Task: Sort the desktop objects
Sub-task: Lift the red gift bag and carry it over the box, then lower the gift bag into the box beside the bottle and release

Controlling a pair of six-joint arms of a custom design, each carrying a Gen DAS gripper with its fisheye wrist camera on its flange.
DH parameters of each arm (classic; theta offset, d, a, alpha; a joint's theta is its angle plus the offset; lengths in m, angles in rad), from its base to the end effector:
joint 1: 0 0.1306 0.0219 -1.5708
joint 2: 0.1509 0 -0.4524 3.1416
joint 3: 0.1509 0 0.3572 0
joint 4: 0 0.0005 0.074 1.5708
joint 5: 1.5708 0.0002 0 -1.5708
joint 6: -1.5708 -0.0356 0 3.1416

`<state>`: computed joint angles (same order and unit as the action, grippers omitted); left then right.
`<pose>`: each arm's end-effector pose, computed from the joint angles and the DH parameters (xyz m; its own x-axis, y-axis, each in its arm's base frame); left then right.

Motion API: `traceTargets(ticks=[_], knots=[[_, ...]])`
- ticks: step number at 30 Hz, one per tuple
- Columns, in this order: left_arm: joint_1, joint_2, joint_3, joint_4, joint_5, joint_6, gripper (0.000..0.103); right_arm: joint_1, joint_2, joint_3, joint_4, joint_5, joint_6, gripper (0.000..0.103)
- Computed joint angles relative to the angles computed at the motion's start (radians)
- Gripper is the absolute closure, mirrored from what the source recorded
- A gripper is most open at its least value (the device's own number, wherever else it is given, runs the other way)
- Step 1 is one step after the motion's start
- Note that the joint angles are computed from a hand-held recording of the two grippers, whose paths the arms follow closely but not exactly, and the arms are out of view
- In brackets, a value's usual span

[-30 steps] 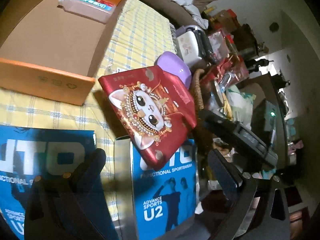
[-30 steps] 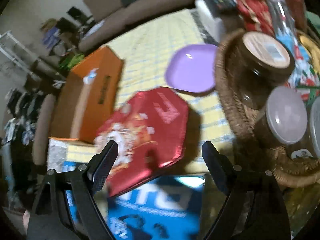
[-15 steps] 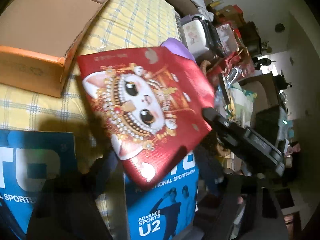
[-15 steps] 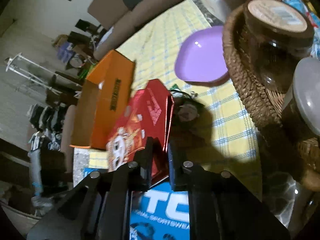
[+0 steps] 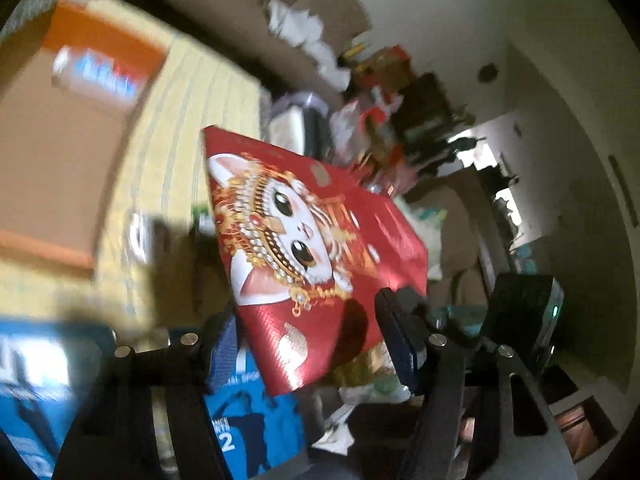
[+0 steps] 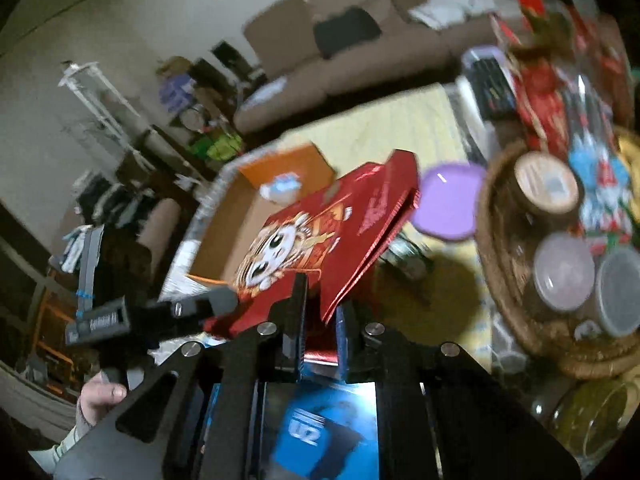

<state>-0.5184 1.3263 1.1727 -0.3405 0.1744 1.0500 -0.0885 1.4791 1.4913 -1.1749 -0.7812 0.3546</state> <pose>0.3689 -0.2181 0.4745 -0.7434 -0.5594 -0.3667 -0.0485 0.5918 -0.8046 0.4455 -0.0149 0.4954 -0.7826 -0.1781 -0.5966 -0.5196 0.7146 0.4683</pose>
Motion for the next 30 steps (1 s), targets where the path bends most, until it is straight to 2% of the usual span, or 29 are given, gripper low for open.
traceTargets(ticks=[4,9,13,16,18,20,22,24,27,30], knots=[[0.123,-0.066,0.026,-0.077,0.039,-0.053,0.038,0.096,-0.040,0.016,0.051,-0.035,-0.069,0.091],[0.310,-0.083,0.072,-0.243,0.072,-0.158,0.038,0.277,-0.023,0.006,0.171,0.018,-0.184,0.091],[0.432,-0.028,0.115,-0.367,0.098,-0.276,0.038,0.386,0.052,0.000,0.239,0.053,-0.279,0.091],[0.499,0.033,0.146,-0.439,0.113,-0.365,0.038,0.429,0.128,-0.007,0.274,0.044,-0.339,0.091],[0.529,0.092,0.175,-0.499,0.109,-0.434,0.038,0.451,0.174,-0.013,0.304,0.045,-0.381,0.091],[0.547,0.145,0.192,-0.525,0.105,-0.476,0.038,0.473,0.224,-0.012,0.301,0.033,-0.409,0.088],[0.554,0.184,0.201,-0.536,0.082,-0.485,0.035,0.497,0.285,0.018,0.213,0.029,-0.380,0.087],[0.562,0.198,0.206,-0.539,0.058,-0.489,0.035,0.511,0.299,0.017,0.178,0.046,-0.339,0.082],[0.588,0.152,0.163,-0.488,0.072,-0.505,0.024,0.509,0.268,0.003,0.166,0.089,-0.247,0.072],[0.603,0.110,0.129,-0.505,0.131,-0.544,0.023,0.492,0.249,0.018,0.179,0.141,-0.218,0.059]])
